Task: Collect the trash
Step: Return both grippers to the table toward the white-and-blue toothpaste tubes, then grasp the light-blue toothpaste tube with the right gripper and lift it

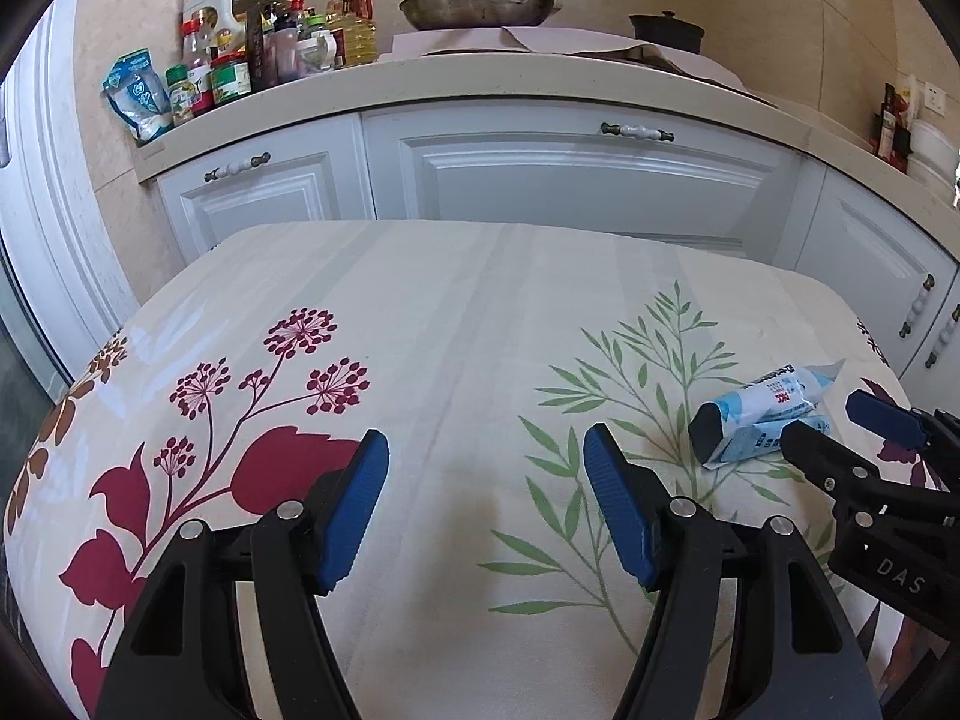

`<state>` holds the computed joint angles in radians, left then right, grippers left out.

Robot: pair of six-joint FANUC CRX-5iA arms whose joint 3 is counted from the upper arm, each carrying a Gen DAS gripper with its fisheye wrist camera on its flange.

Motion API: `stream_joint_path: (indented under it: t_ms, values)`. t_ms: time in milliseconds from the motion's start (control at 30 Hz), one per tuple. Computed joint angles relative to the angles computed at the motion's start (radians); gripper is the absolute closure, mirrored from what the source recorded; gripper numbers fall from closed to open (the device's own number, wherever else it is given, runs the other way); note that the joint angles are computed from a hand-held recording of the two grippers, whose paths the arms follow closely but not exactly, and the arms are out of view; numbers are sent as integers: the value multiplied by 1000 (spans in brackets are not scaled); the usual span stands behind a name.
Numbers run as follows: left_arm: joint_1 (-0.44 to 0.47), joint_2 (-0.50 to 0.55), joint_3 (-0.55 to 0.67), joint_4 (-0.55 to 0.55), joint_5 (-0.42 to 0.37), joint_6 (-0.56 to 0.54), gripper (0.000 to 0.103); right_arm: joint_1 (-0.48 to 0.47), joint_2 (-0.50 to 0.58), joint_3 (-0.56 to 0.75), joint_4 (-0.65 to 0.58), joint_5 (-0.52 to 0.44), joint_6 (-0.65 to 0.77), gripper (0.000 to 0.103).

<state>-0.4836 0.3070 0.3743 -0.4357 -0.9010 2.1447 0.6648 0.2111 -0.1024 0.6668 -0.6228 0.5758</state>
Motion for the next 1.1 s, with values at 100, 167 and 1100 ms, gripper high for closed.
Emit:
stream_joint_path:
  t_ms: [100, 167, 1100]
  values:
    - [0, 1, 0, 0, 1, -1, 37, -9, 15, 42, -90, -18, 77, 33]
    - [1, 3, 2, 0, 1, 0, 37, -13, 20, 53, -110, -24, 94, 33]
    - [15, 17, 10, 29, -40, -6, 35, 4, 19, 105, -260, -83, 305, 59]
